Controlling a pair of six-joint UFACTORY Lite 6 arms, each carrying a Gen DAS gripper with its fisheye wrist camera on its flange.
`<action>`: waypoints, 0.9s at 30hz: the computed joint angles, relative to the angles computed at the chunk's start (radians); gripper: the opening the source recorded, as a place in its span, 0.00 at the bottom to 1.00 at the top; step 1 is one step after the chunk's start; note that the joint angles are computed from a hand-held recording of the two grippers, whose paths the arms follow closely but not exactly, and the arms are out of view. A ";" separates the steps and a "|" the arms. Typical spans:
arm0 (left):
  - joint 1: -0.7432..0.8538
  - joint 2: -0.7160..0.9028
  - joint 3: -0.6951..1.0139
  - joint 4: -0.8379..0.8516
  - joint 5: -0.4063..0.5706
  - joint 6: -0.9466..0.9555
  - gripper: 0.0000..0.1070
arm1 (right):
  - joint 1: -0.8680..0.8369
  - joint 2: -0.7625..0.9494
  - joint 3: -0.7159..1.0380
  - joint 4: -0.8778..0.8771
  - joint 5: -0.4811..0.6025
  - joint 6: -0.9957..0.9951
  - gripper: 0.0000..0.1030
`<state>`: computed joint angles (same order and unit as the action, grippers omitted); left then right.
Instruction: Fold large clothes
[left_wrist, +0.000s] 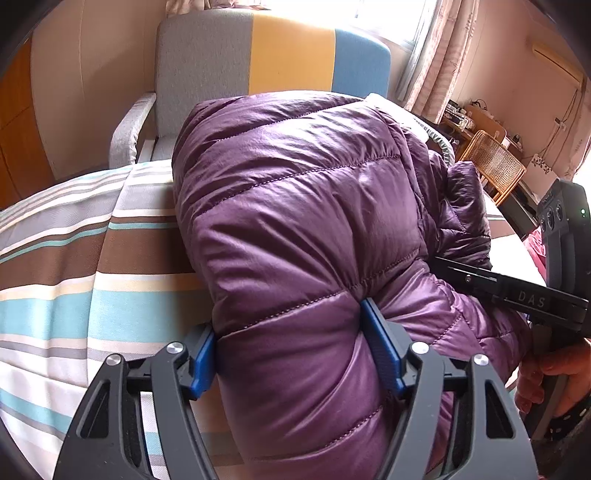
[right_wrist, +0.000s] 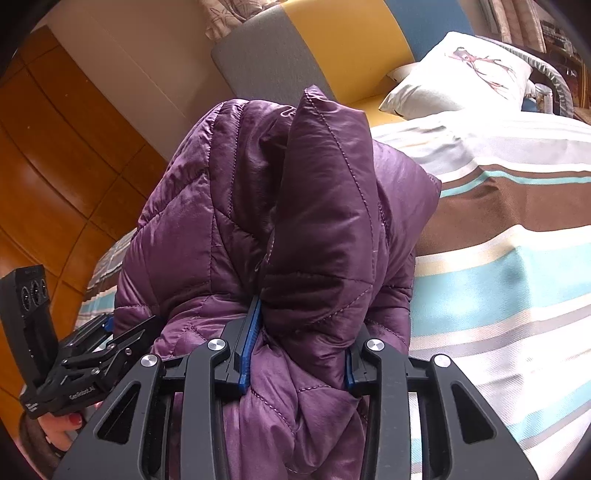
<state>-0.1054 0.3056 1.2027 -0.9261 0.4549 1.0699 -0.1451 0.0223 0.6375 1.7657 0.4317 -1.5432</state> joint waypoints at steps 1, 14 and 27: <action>-0.002 -0.005 -0.002 0.002 -0.002 -0.004 0.61 | 0.013 -0.021 -0.011 0.007 -0.017 -0.005 0.32; 0.014 -0.223 -0.166 -0.022 -0.028 0.047 0.46 | 0.209 -0.308 -0.160 0.074 -0.158 0.020 0.23; 0.187 -0.303 -0.256 -0.080 0.118 0.180 0.45 | 0.292 -0.442 -0.282 -0.007 -0.228 0.234 0.66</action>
